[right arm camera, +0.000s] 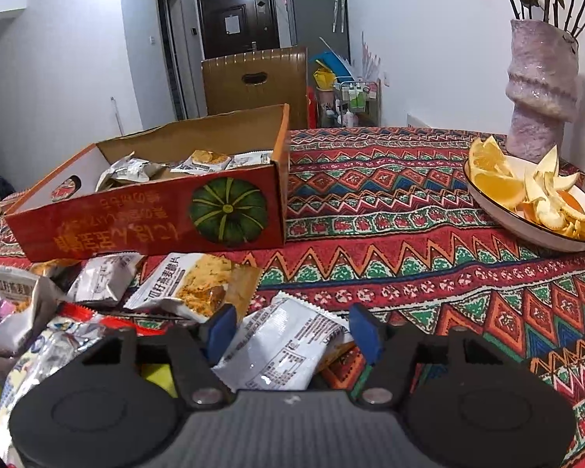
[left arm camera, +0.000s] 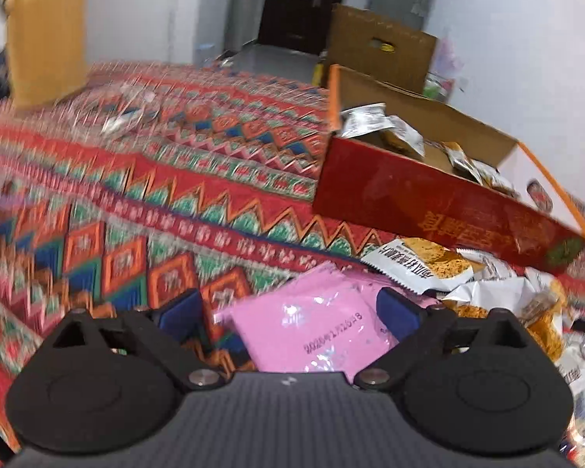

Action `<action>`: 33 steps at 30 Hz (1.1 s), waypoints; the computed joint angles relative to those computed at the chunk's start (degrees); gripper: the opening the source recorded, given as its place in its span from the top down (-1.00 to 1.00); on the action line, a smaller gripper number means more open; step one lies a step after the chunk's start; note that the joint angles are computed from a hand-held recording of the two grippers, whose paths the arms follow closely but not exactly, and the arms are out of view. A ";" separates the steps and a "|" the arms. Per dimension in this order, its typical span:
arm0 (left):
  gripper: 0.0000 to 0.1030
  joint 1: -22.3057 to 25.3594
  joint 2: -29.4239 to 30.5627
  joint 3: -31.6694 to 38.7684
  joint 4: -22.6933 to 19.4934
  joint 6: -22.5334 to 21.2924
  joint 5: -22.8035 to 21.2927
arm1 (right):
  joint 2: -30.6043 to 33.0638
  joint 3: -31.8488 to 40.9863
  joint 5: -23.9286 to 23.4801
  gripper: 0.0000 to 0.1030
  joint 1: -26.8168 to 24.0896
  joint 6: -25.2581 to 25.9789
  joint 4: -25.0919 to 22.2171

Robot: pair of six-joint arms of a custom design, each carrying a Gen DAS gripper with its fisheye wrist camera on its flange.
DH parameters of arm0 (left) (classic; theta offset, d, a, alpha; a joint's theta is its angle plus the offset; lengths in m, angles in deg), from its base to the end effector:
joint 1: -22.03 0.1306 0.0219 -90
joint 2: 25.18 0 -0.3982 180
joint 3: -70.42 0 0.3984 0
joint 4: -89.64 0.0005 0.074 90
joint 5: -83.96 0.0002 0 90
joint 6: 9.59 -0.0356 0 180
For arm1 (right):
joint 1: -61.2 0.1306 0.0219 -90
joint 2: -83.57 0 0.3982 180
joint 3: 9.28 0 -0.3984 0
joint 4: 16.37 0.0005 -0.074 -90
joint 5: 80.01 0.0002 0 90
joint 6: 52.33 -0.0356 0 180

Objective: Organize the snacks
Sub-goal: 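Grasp the pink packet with the left tool while the right tool grasps a white wrapper, then lift the pink packet and white wrapper from the pile with both tools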

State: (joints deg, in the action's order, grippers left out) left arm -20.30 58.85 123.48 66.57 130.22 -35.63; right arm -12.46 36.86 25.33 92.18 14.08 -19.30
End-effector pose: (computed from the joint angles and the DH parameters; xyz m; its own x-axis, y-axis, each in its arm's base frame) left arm 0.2951 -0.2457 0.2366 -0.6697 -0.2885 -0.6843 -0.2176 0.9572 -0.1907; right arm 0.3280 0.1854 0.2114 -0.6429 0.0642 -0.7633 -0.0735 0.9867 0.1448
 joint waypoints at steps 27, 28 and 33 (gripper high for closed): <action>-0.20 -39.21 -14.99 -4.98 -28.16 34.67 -23.78 | -14.90 -10.31 11.79 -0.09 7.65 -4.72 -8.80; -0.20 -40.28 -14.93 -5.06 -28.49 35.78 -24.11 | -16.48 -10.99 11.43 -0.07 8.94 -4.43 -9.74; -0.20 -46.42 -13.34 -4.34 -32.57 42.61 -25.72 | -25.95 -14.70 17.33 -0.07 24.23 -9.32 -18.22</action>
